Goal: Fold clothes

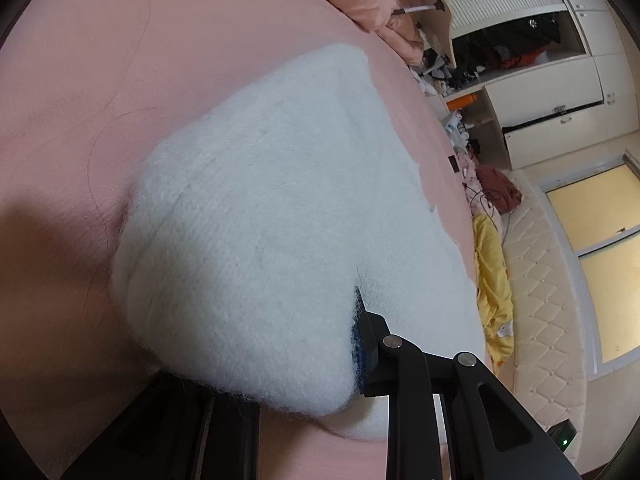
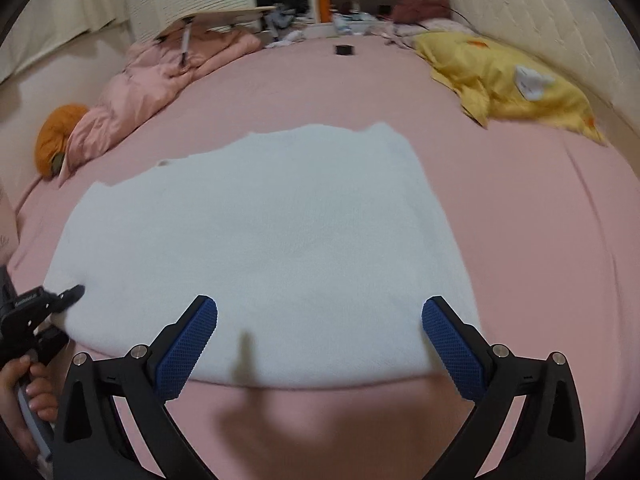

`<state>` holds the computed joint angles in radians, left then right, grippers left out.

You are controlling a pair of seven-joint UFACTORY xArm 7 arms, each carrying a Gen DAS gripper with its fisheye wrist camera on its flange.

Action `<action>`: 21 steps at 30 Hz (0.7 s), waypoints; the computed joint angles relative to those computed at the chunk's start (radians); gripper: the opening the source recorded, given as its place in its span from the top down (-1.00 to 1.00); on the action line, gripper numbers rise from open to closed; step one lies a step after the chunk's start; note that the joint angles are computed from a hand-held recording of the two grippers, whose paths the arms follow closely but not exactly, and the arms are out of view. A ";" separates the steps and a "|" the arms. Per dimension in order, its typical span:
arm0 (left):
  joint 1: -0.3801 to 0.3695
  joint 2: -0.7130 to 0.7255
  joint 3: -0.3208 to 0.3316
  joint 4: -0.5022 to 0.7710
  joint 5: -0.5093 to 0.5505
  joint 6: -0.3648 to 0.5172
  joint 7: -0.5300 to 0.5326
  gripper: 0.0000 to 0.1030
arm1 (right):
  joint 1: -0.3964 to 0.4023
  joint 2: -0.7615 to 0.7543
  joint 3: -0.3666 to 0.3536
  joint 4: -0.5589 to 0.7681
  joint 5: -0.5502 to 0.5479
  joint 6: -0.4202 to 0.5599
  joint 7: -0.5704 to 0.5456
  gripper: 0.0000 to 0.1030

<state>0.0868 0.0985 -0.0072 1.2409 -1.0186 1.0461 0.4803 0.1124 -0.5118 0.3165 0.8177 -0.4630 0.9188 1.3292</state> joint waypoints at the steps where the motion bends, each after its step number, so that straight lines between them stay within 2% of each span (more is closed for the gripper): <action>1: -0.004 -0.011 -0.001 -0.005 0.013 -0.013 -0.007 0.57 | 0.004 -0.017 -0.024 -0.027 0.032 -0.028 0.015 -0.98; 4: -0.024 -0.052 -0.004 -0.020 0.066 -0.065 -0.026 0.59 | -0.023 -0.077 -0.040 -0.076 0.050 -0.091 0.058 -0.98; 11: -0.095 -0.149 -0.016 -0.049 0.214 -0.231 -0.080 0.62 | -0.110 -0.212 -0.020 -0.108 0.010 -0.083 0.071 -0.98; 15: -0.166 -0.213 -0.046 -0.053 0.358 -0.368 -0.078 0.65 | -0.165 -0.348 -0.032 -0.161 0.023 -0.084 0.090 -0.98; 21: -0.274 -0.248 -0.092 -0.037 0.546 -0.507 -0.092 0.66 | -0.239 -0.516 -0.052 -0.239 0.081 -0.107 0.108 -0.98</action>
